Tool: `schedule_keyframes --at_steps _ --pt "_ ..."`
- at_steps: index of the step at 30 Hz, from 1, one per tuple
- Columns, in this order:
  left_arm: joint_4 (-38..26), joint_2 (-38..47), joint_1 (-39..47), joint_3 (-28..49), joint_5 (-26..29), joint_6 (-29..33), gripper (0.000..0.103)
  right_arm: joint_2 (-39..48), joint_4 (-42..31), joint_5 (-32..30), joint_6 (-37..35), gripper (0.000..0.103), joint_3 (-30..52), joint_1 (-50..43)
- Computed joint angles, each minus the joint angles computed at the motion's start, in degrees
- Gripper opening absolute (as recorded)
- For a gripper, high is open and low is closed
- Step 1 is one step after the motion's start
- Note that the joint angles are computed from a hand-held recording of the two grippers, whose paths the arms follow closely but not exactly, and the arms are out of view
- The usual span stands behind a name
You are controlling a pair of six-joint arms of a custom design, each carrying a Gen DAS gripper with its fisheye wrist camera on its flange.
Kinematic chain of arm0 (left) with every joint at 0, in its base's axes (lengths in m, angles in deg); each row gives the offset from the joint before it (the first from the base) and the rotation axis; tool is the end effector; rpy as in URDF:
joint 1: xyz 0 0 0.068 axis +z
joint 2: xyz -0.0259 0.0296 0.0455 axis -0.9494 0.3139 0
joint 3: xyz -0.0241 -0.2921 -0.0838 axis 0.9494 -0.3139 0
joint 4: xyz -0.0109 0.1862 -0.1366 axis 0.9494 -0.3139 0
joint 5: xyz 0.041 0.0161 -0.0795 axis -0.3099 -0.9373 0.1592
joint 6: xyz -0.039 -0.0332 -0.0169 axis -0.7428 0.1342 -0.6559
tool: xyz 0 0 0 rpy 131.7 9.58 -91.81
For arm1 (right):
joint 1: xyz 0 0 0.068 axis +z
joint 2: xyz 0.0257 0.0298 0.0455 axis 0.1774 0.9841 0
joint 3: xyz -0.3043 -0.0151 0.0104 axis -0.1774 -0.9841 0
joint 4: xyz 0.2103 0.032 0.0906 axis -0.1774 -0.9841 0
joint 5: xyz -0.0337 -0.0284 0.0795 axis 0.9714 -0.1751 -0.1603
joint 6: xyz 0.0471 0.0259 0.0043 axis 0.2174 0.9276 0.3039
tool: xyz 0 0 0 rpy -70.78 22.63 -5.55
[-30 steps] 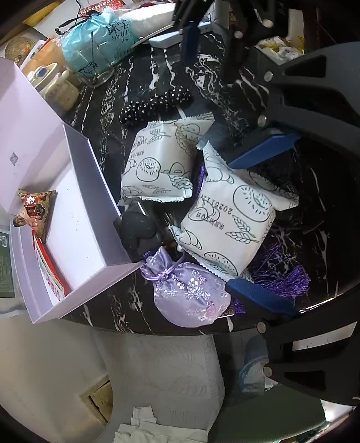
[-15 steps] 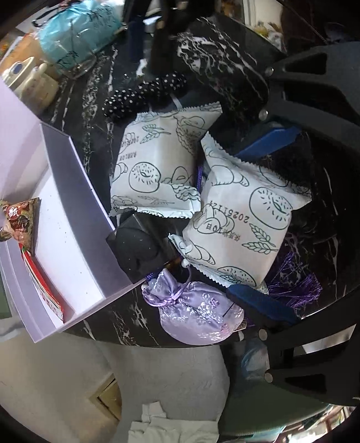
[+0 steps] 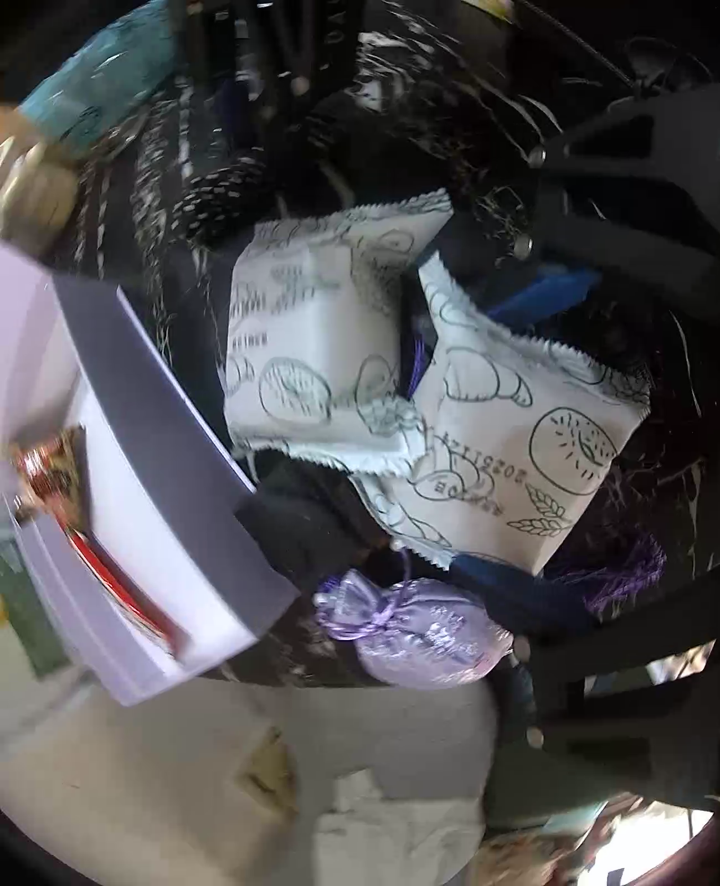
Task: Organize objects
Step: 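Grasp the white pillow packet with left tool while right tool grasps polka-dot item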
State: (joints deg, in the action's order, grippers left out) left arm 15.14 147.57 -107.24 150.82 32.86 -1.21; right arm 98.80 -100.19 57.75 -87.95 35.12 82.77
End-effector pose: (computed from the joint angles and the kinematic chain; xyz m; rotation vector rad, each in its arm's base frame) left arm 0.3421 -0.2327 0.1035 0.2032 2.8506 0.2158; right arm 0.0694 0.2498 0.1573 -2.8744 0.8450 0.3743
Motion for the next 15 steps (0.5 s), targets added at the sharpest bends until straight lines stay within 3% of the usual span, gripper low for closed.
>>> schedule_keyframes --at_steps 4,15 --pt "-1.7 0.4 0.1 1.7 1.0 -0.6 0.07 0.9 -2.1 -0.6 0.8 0.018 1.7 -0.1" --pt "-5.3 -0.8 0.3 3.9 3.8 -3.7 0.066 0.7 -9.0 -1.0 -1.4 0.017 4.7 -3.5"
